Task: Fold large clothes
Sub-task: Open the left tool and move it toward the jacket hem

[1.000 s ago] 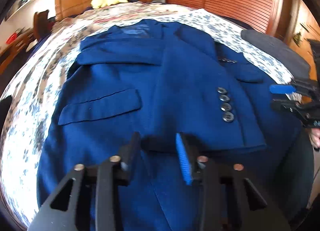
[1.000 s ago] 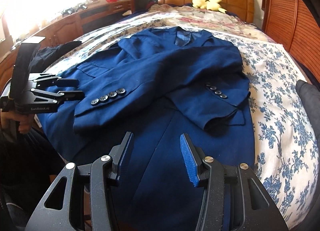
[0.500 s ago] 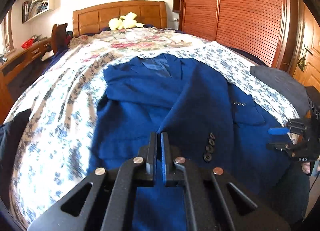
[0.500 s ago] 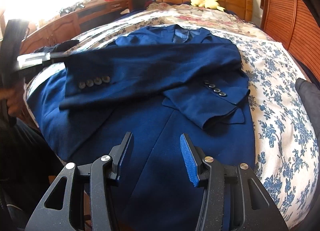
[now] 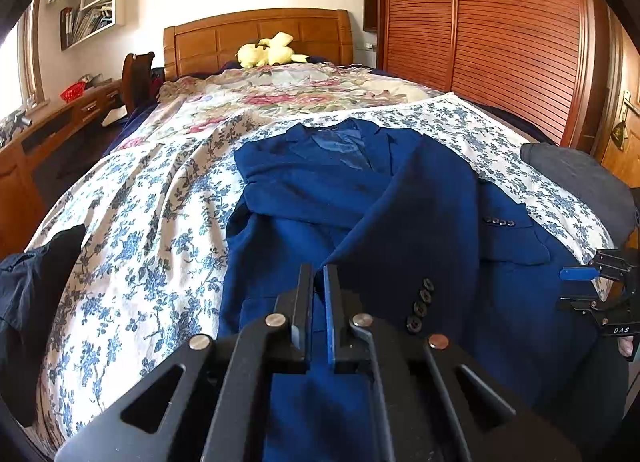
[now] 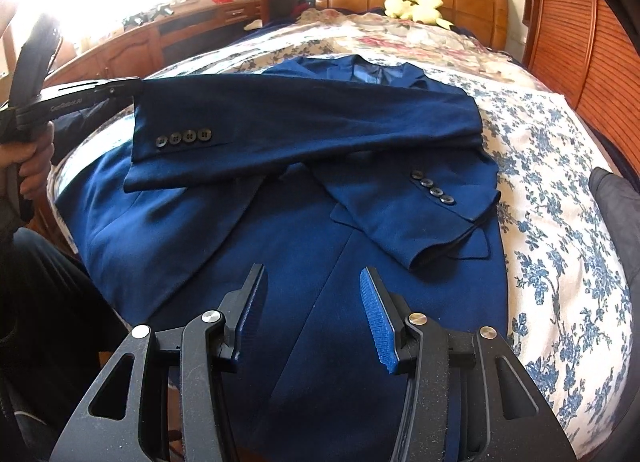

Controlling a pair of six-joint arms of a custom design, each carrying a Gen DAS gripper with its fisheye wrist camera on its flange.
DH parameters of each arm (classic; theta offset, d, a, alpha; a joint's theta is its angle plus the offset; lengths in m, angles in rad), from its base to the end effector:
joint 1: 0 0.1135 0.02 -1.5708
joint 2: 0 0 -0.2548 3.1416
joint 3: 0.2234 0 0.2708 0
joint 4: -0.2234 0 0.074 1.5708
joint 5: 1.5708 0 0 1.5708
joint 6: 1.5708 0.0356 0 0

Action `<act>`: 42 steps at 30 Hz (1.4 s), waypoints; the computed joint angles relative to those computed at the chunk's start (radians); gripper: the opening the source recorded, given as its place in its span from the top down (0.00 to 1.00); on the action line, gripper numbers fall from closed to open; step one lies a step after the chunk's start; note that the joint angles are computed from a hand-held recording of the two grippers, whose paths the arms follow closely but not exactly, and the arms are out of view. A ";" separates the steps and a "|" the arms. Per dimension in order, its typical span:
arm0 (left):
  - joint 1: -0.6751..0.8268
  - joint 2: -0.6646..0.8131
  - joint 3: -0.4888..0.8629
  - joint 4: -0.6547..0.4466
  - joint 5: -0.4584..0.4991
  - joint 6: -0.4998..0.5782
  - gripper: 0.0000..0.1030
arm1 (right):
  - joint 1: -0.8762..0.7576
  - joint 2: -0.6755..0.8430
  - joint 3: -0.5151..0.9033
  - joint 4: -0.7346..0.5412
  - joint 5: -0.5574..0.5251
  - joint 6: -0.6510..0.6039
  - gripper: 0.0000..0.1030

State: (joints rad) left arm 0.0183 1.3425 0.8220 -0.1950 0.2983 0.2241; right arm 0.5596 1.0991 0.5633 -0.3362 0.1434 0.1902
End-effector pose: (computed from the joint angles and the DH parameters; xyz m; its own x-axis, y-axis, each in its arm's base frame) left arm 0.3029 -0.0049 0.2115 -0.5941 0.2016 -0.7787 0.3450 0.9384 -0.0202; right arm 0.1995 0.1189 0.1736 -0.7217 -0.2313 -0.6524 -0.3167 0.9484 0.0142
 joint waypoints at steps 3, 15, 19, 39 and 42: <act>0.016 -0.032 -0.026 0.019 0.001 -0.005 0.94 | -0.002 -0.010 -0.005 -0.004 0.002 0.003 0.53; 0.144 -0.176 -0.109 -0.035 0.099 0.054 0.80 | -0.033 -0.069 -0.030 -0.009 -0.009 0.003 0.53; 0.196 -0.230 -0.119 -0.088 0.141 0.057 0.72 | -0.052 -0.131 -0.043 -0.037 -0.016 -0.001 0.53; 0.297 -0.223 -0.224 -0.149 0.113 0.159 0.61 | -0.342 -0.454 -0.170 -0.248 -0.105 -0.093 0.50; 0.295 -0.187 -0.234 -0.121 0.104 0.161 0.61 | -0.408 -0.408 -0.184 -0.221 -0.146 -0.126 0.50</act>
